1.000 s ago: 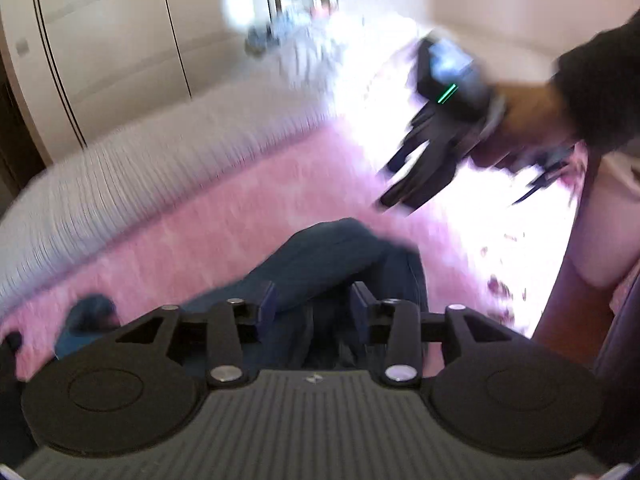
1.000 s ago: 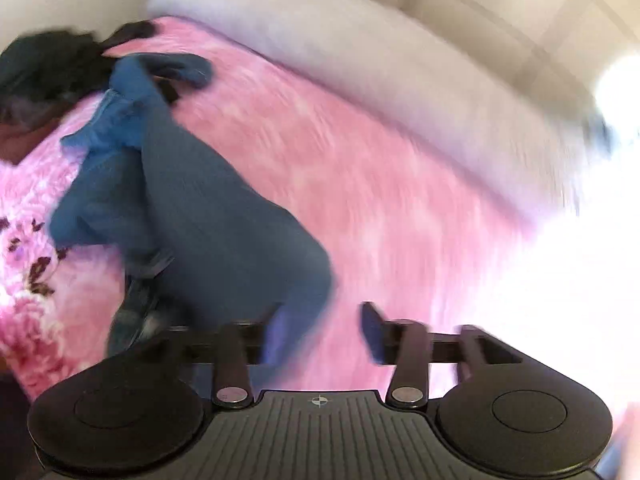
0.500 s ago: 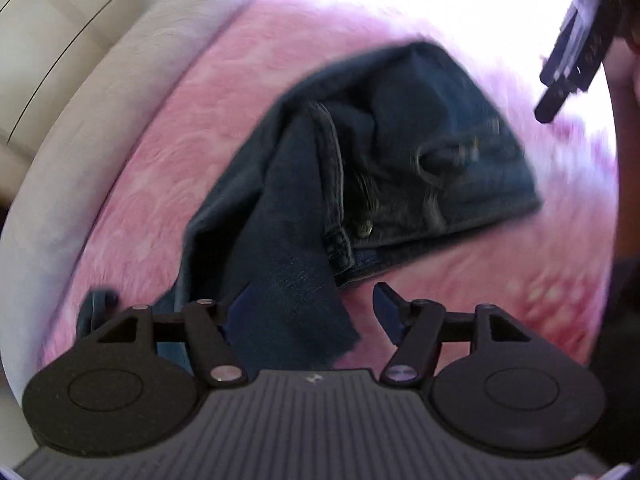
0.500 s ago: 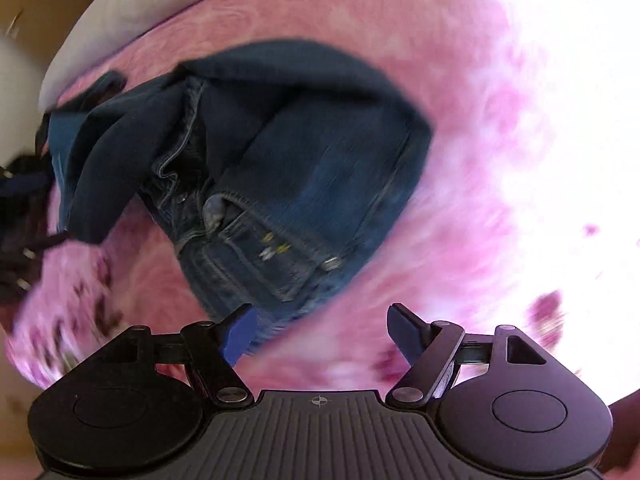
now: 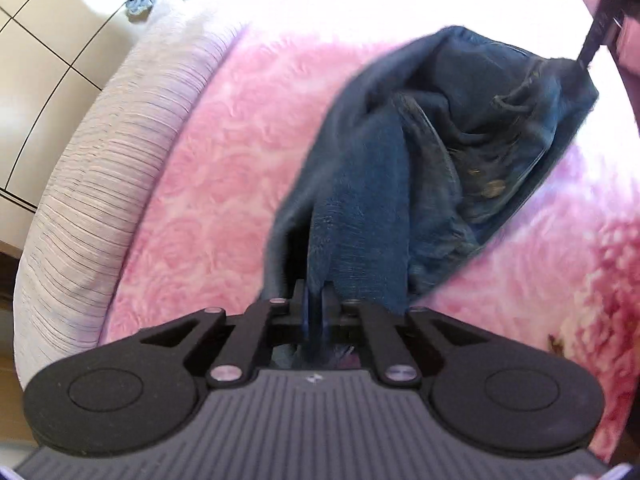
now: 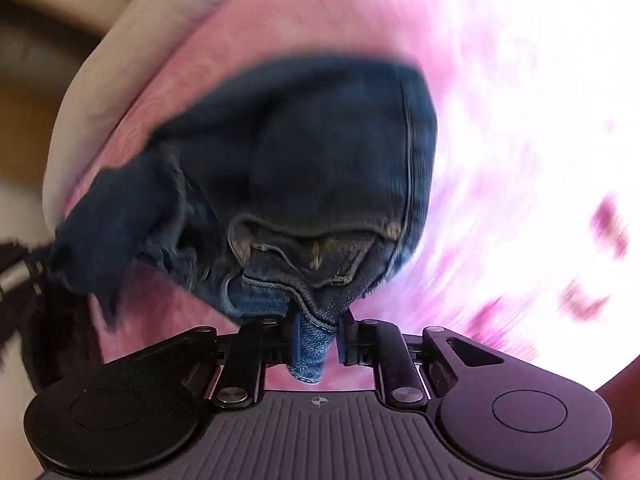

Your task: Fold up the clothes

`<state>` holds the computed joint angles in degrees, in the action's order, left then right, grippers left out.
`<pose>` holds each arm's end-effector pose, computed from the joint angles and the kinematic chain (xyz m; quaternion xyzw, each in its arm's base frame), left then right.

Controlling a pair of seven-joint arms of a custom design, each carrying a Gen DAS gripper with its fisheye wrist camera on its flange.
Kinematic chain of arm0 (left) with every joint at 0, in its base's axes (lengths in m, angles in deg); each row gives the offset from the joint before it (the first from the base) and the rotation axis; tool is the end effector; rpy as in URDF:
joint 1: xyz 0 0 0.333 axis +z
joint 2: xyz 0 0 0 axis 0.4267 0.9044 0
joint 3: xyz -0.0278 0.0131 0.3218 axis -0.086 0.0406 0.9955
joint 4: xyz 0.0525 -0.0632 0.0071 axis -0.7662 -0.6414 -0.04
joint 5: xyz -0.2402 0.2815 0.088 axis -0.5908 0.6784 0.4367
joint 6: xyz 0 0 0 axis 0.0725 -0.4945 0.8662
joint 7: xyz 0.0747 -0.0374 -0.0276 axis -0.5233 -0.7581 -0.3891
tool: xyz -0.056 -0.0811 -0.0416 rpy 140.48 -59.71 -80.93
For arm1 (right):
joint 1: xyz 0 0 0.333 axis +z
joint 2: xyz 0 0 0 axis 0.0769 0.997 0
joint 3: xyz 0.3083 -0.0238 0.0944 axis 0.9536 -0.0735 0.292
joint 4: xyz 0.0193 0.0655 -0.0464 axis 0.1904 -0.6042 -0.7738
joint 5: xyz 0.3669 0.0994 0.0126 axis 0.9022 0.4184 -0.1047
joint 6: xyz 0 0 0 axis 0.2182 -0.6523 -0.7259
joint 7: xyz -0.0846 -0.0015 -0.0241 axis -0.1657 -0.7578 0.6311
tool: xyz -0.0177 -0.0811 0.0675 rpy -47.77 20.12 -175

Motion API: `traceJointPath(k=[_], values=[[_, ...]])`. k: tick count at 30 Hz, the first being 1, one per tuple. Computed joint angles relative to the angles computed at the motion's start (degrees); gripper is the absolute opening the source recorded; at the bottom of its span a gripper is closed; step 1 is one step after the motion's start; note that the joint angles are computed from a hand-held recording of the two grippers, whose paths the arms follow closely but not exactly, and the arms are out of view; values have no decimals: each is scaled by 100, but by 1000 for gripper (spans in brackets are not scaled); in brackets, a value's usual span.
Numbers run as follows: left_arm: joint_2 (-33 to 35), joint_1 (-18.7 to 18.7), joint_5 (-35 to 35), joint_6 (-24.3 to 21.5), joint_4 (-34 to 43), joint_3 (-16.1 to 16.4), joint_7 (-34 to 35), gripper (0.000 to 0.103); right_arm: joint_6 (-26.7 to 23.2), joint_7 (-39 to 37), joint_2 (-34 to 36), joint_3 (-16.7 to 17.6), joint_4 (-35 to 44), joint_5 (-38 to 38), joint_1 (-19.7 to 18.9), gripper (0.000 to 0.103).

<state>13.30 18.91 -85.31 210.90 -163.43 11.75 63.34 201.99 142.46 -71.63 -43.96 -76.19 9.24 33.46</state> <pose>0.5970 -0.2026 0.5336 -0.1136 0.9545 -0.1722 0.2152 0.4602 0.3718 0.5257 -0.5373 0.8030 0.0520 0.2527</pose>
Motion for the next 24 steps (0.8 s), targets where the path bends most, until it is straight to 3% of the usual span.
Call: traceJointPath(k=[4, 6, 9, 12, 15, 16, 17, 18, 21, 22, 23, 24], values=[[-136, 140, -675, -1385, 770, -24, 457, 0, -2288, -1588, -380, -180, 1152, -534, -289, 14], [-108, 104, -838, -2046, 1179, 0, 346, 0, -3267, -2407, -434, -257, 1783, -784, -455, 14], [21, 34, -1004, -2938, 1795, -4, 87, 0, -4239, -3524, -89, -385, 2842, -1259, -707, 14], [139, -213, -875, -2957, 1836, -114, -262, 0, -4868, -4801, 459, -551, 3818, -1777, -894, 14], [382, -610, -321, -2549, 1739, -204, -1161, 7, -4698, -5766, 818, -796, 3820, -2006, -1122, 15], [492, -760, -48, -2352, 1700, -212, -1589, 20, -4507, -6016, 916, -889, 3677, -2033, -1235, 15], [619, -910, 239, -2187, 1690, -214, -2034, 40, -4175, -6097, 881, -972, 3341, -1977, -1353, 17], [758, -1047, 531, -1998, 1662, -204, -2447, 48, -3780, -6180, 821, -1056, 2915, -1881, -1502, 19], [1224, -1361, 1199, -1769, 1776, -195, -3441, 51, -3062, -5832, 823, -1220, 2280, -1946, -1712, 22], [1390, -1453, 1365, -1766, 1862, -193, -3712, 54, -2809, -5630, 759, -1260, 2076, -2013, -1760, 29], [1563, -1549, 1524, -1776, 1965, -185, -3979, 60, -2550, -5564, 615, -1261, 1794, -1780, -1855, 47], [1712, -1617, 1640, -1707, 2005, -201, -4142, 63, -2293, -5525, 474, -1260, 1517, -1521, -1949, 58]])
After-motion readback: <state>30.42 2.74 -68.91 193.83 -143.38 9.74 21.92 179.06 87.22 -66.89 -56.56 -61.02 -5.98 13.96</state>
